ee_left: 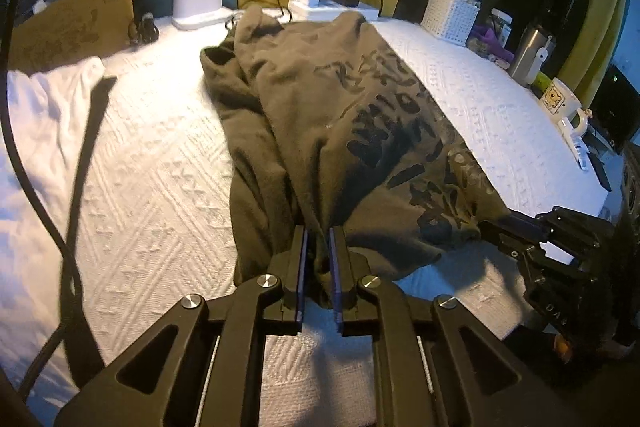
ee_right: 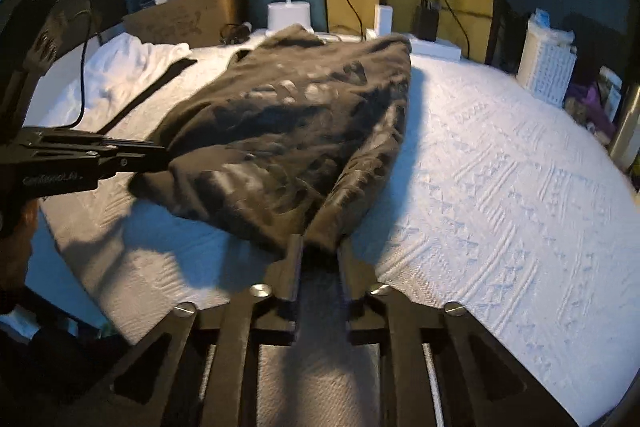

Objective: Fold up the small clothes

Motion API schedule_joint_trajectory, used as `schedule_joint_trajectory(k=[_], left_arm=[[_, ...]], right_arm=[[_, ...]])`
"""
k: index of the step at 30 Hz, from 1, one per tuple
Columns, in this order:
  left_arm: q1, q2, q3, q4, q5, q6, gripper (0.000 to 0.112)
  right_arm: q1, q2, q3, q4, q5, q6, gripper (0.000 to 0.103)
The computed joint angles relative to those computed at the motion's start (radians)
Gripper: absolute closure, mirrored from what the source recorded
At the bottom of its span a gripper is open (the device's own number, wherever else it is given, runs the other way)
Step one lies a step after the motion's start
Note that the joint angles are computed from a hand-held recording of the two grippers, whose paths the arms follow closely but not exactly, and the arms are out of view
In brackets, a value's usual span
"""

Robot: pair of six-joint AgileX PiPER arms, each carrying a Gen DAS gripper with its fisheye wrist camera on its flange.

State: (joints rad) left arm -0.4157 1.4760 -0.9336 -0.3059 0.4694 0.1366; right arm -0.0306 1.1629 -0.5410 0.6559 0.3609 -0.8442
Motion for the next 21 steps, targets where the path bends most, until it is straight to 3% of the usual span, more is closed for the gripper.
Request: schedule_joint_trajectory(k=[4, 9, 12, 13, 14, 15, 16, 17, 21], left_arm=[[0.03, 0.022, -0.005, -0.052, 0.011, 0.044, 0.102], [0.06, 0.027, -0.015, -0.124, 0.04, 0.132, 0.099], [0.07, 0.008, -0.031, -0.081, 0.056, 0.108, 0.081], [0.074, 0.0, -0.035, -0.052, 0.052, 0.085, 0.068], [0.084, -0.011, -0.04, -0.036, 0.048, 0.072, 0.061], [0.097, -0.017, -0.047, -0.036, 0.047, 0.073, 0.06], [0.106, -0.015, -0.056, -0.035, 0.046, 0.075, 0.059], [0.112, -0.009, -0.07, -0.023, 0.045, 0.071, 0.059], [0.114, 0.056, -0.142, -0.005, 0.052, 0.074, 0.059]], right_arm=[[-0.048, -0.013, -0.004, -0.028, 0.055, 0.021, 0.091], [-0.033, -0.019, 0.033, -0.101, 0.022, 0.093, 0.091], [-0.042, -0.001, 0.001, -0.144, 0.056, 0.136, 0.09], [-0.032, 0.003, -0.014, -0.214, 0.061, 0.206, 0.086], [-0.02, 0.002, -0.019, -0.287, 0.055, 0.282, 0.069], [-0.017, 0.001, -0.022, -0.342, 0.046, 0.339, 0.056], [-0.029, -0.003, -0.027, -0.357, 0.044, 0.356, 0.028], [-0.056, -0.007, -0.032, -0.333, 0.046, 0.333, 0.019], [-0.148, 0.042, -0.076, -0.234, 0.057, 0.205, 0.019]])
